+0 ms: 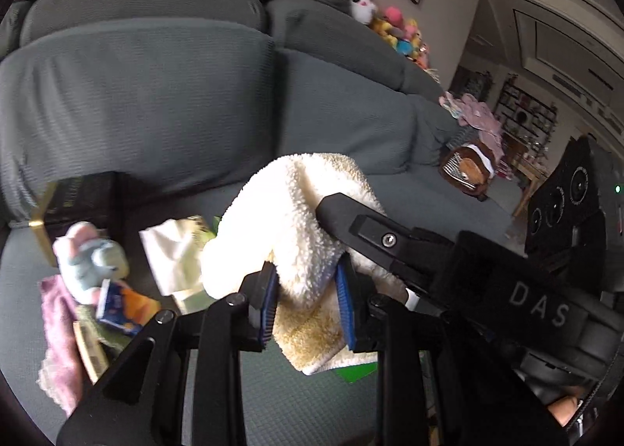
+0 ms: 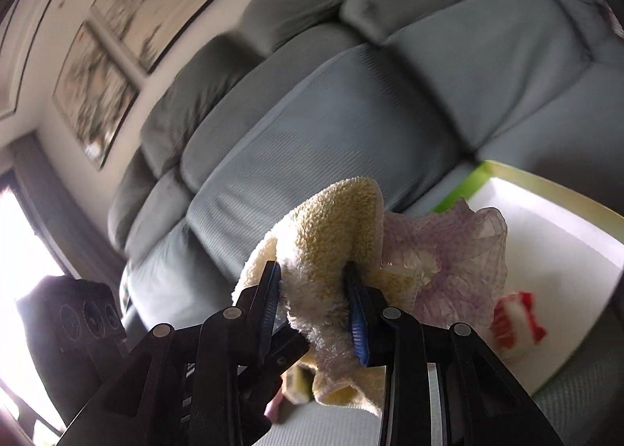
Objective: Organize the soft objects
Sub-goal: 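Carry the towel and scrunchie into the green box and release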
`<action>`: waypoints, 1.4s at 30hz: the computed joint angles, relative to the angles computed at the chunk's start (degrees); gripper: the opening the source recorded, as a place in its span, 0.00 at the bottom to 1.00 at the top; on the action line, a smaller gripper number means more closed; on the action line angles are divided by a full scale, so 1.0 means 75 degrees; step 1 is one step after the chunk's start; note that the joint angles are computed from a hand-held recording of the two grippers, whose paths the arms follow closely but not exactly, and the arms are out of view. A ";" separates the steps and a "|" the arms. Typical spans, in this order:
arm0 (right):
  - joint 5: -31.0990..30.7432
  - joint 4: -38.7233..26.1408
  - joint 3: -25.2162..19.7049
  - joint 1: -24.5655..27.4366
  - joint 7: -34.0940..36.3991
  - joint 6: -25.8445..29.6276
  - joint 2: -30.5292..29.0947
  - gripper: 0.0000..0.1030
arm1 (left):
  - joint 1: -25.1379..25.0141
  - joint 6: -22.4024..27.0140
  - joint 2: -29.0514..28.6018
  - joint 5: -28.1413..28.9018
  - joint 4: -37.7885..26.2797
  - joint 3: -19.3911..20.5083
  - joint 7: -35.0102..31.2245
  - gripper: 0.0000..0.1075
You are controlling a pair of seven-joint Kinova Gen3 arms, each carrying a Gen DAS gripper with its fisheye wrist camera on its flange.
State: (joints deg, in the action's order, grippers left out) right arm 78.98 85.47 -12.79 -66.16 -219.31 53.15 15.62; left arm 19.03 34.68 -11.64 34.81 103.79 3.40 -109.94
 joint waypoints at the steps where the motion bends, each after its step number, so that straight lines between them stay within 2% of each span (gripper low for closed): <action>1: -0.0001 0.0108 0.0031 0.0014 -0.0188 0.0067 -0.0059 0.34 | 0.0060 0.0087 0.0195 0.0067 -0.0124 0.0015 -0.0039 0.22; 6: -0.0157 0.0794 -0.0051 0.0268 -0.1179 0.0292 -0.0323 0.34 | 0.0075 0.0431 0.1027 0.0340 -0.0602 0.0324 -0.0440 0.22; 10: -0.0074 0.1302 -0.0190 0.0483 -0.2093 0.0489 -0.0502 0.34 | 0.0030 0.0465 0.1492 0.0145 -0.0915 0.0747 -0.0179 0.22; 13: -0.0289 0.1561 -0.0329 0.0687 -0.2422 0.0537 -0.0673 0.34 | -0.0077 0.0733 0.1821 0.0700 -0.1116 0.0882 -0.0609 0.22; 15: -0.0330 0.1676 -0.0431 0.0716 -0.2606 0.0751 -0.0749 0.34 | -0.0177 0.0821 0.1959 0.1116 -0.1140 0.0959 -0.0868 0.22; 18: -0.0592 0.1624 -0.0530 0.0762 -0.2607 0.1123 -0.0738 0.34 | -0.0220 0.0955 0.2174 0.1171 -0.1278 0.1073 -0.0814 0.22; 23: -0.0833 0.1820 -0.0539 0.0980 -0.3025 0.0938 -0.0799 0.34 | -0.0257 0.1035 0.2385 0.1027 -0.1365 0.1209 -0.0726 0.22; 28: -0.1304 0.1656 -0.0535 0.1048 -0.2698 0.1035 -0.0779 0.34 | -0.0370 0.1142 0.2461 0.1170 -0.1341 0.1241 -0.0693 0.23; 31: -0.1454 0.1472 -0.0513 0.1005 -0.2473 0.1233 -0.0704 0.34 | -0.0212 0.0985 0.2342 0.0830 -0.1293 0.1186 -0.0349 0.29; 33: -0.1703 0.1177 -0.0488 0.0968 -0.2013 0.1485 -0.0592 0.38 | -0.0309 0.0890 0.2228 0.0894 -0.1164 0.1211 -0.0477 0.39; 34: -0.1768 0.0958 -0.0513 0.0907 -0.1830 0.1796 -0.0483 0.47 | -0.0328 0.0884 0.2163 0.0912 -0.1130 0.1190 -0.0499 0.44; 35: -0.1760 0.0833 -0.0485 0.0805 -0.1771 0.2027 -0.0415 0.58 | -0.0350 0.0848 0.2164 0.0951 -0.1102 0.1163 -0.0531 0.53; 36: -0.1655 0.0795 -0.0385 0.0626 -0.1837 0.2198 -0.0378 0.63 | -0.0392 0.0819 0.2072 0.1019 -0.1033 0.1122 -0.0524 0.60; 37: -0.1426 0.0874 -0.0296 0.0456 -0.1999 0.2250 -0.0384 0.69 | -0.0443 0.0766 0.1981 0.1148 -0.0938 0.1076 -0.0585 0.62; 39: -0.1047 0.0972 -0.0341 0.0387 -0.2167 0.2240 -0.0399 0.74 | -0.0529 0.0650 0.1802 0.1374 -0.0742 0.0969 -0.0694 0.73; 42: -0.0757 0.0838 -0.0361 0.0232 -0.2128 0.2473 -0.0311 0.80 | -0.0600 0.0571 0.1543 0.1502 -0.0535 0.0799 -0.0774 0.77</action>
State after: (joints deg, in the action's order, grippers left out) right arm 73.30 91.75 -15.49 -64.42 -235.27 71.70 13.28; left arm 14.52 38.96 -0.06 46.07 99.77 9.39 -115.74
